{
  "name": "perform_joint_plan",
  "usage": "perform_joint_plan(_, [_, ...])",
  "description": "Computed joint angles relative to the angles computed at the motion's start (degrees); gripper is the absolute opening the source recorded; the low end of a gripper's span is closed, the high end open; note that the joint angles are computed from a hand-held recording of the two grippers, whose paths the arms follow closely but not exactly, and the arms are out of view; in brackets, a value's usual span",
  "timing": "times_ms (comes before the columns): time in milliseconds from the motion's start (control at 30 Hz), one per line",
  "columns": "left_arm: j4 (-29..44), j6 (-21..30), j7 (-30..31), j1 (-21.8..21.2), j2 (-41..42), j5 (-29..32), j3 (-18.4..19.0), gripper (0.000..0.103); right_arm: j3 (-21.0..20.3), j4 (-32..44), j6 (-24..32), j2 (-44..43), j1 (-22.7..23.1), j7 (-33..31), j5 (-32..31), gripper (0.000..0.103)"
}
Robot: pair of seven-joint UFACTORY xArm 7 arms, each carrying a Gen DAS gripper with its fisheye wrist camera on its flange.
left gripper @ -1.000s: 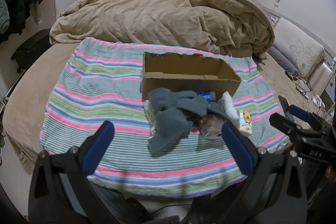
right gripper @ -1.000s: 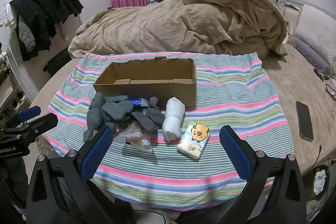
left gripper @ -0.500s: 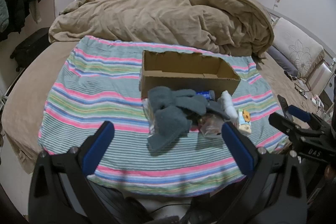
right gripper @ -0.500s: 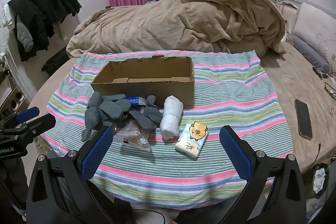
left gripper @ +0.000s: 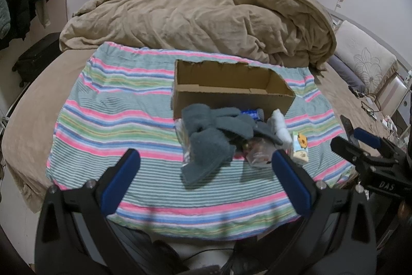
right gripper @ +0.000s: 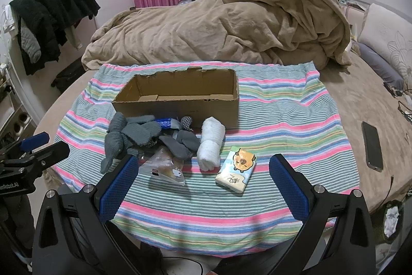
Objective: Organize objects
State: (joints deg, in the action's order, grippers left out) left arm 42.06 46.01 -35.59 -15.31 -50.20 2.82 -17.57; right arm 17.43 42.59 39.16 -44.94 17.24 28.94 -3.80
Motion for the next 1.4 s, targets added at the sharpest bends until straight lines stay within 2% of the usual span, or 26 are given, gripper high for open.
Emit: perform_joint_plan(1400, [0.72,-0.31,1.43,-0.93,1.27,-0.82,0.44,0.102,0.21,-0.02,0.98,-0.07,-0.13,1.41,-0.40,0.103])
